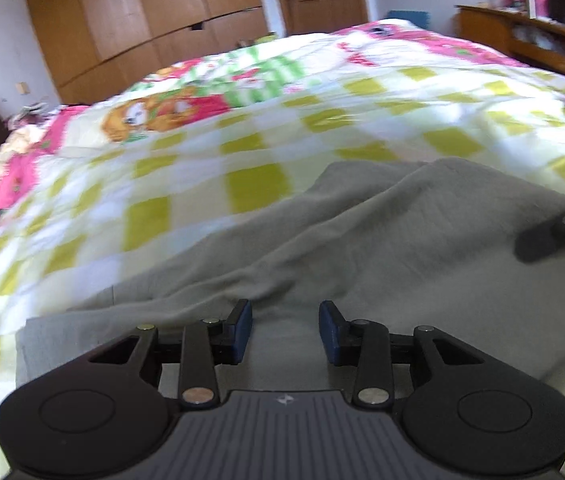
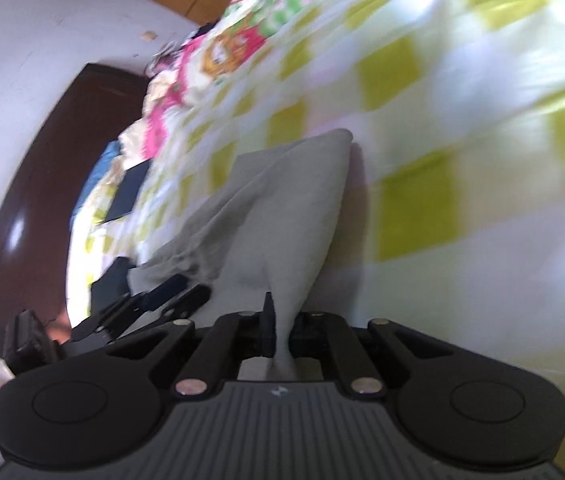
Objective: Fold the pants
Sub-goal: 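Grasp the end of the grey trousers with the right gripper, then lift the trouser end with the right gripper, fold it over, and release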
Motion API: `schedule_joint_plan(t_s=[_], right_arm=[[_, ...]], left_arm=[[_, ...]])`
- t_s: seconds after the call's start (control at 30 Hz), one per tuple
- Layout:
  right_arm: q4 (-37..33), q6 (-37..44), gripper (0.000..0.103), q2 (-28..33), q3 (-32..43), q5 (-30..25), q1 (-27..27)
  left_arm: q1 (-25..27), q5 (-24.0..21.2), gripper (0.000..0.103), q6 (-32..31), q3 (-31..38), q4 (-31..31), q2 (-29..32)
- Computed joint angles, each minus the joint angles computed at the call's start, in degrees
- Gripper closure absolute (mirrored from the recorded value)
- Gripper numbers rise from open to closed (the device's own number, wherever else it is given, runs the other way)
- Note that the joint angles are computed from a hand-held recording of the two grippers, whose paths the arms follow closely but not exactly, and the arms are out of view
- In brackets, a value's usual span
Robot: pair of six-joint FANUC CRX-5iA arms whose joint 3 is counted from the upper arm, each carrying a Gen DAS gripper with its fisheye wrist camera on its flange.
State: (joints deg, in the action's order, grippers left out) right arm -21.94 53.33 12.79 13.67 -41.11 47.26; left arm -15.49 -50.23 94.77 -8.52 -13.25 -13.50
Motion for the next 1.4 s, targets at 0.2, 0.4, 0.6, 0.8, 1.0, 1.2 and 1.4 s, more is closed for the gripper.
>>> schedule_joint_plan(t_s=[0.2,0.4,0.6,0.8,1.0,1.2,1.4], right_arm=[[13.40,-13.21,0.098,-6.43,-8.48,0.05,2.25],[15.44,-16.72,0.098,-6.68,-9.80,1.53,2.96],[16.65,-18.23,0.098,-7.73,-11.60,2.44,3.45],[16.94,-19.50,0.095,-7.81,-12.63,3.89,3.67],[17.62,-20.35,0.094,-7.99,-13.02,4.91,3.55],[18.02,-21.75,0.089,-6.65,-12.39,5.97,3.28],[22.44,-27.61,0.098,-6.08,-11.40,3.91,4.52]], left_arm=[[-7.96,1.59,0.052,3.84,2.68,-6.71,1.10],[-15.46,0.03,0.052,6.48,10.97,-20.12,9.05],[-16.68,-3.05,0.052,9.68,13.36,-25.23,11.67],[-17.09,-3.37,0.051,7.35,11.23,-22.81,9.67],[-19.34,-4.28,0.053,7.17,10.05,-25.04,8.33],[-20.41,-5.04,0.053,2.94,4.96,-22.77,3.31],[-20.50,-4.41,0.051,6.18,3.25,-23.63,1.04]])
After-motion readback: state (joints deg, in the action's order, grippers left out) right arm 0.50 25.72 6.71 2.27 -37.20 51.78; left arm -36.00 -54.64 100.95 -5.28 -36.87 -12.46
